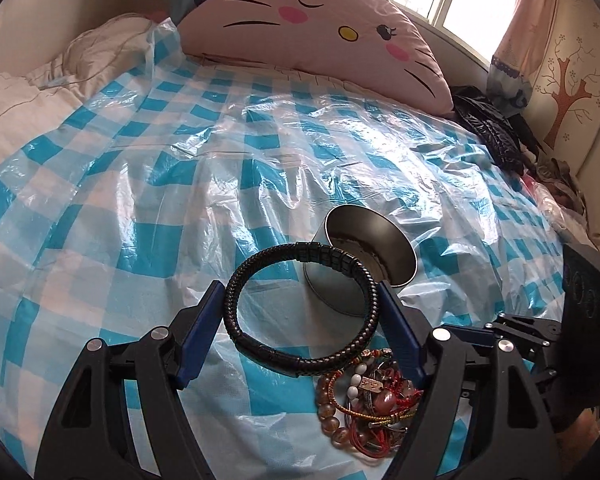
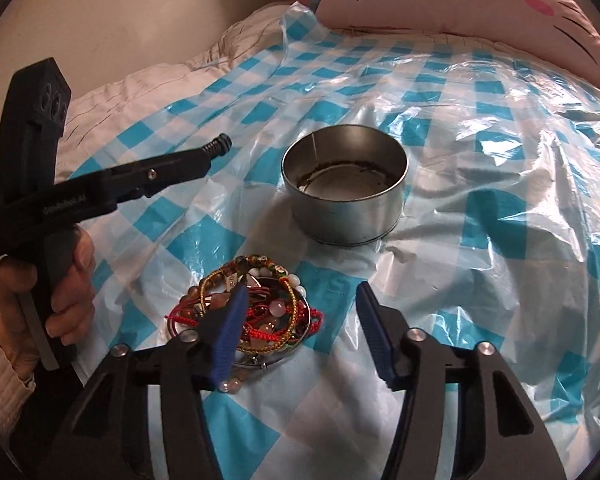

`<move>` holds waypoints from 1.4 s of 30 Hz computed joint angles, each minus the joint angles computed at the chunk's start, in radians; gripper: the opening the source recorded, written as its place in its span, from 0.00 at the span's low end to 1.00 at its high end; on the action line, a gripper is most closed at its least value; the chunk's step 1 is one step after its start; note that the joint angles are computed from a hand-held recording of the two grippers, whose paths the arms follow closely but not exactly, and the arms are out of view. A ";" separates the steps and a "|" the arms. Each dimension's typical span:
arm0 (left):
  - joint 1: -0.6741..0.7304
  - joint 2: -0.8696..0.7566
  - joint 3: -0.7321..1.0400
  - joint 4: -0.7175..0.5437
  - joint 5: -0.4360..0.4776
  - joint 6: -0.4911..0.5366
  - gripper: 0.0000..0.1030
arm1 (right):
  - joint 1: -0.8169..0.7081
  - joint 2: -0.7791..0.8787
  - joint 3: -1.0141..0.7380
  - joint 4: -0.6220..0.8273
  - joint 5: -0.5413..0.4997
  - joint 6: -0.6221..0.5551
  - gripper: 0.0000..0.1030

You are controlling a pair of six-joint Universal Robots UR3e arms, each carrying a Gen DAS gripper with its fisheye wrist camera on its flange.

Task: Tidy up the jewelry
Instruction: 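Lift the black bracelet toward the tin with the left tool while the right tool grasps a beaded cord bracelet, then lower the black bracelet into the tin and open the left tool while the right tool lifts its bracelet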

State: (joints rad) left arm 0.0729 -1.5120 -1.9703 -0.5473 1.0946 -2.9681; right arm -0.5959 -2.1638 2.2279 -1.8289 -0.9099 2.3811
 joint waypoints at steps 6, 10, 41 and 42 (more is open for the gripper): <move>0.000 0.011 -0.012 0.002 -0.007 0.013 0.70 | 0.044 0.115 -0.013 -0.065 0.042 -0.019 0.43; 0.000 0.007 -0.009 0.002 -0.006 0.010 0.70 | 0.090 0.142 -0.014 -0.123 0.015 0.006 0.13; -0.009 0.015 -0.016 0.049 0.010 0.006 0.70 | -0.068 0.041 -0.038 0.107 0.097 -0.011 0.64; -0.009 0.014 -0.016 0.049 0.011 0.007 0.70 | -0.041 0.070 -0.039 0.075 0.083 -0.008 0.57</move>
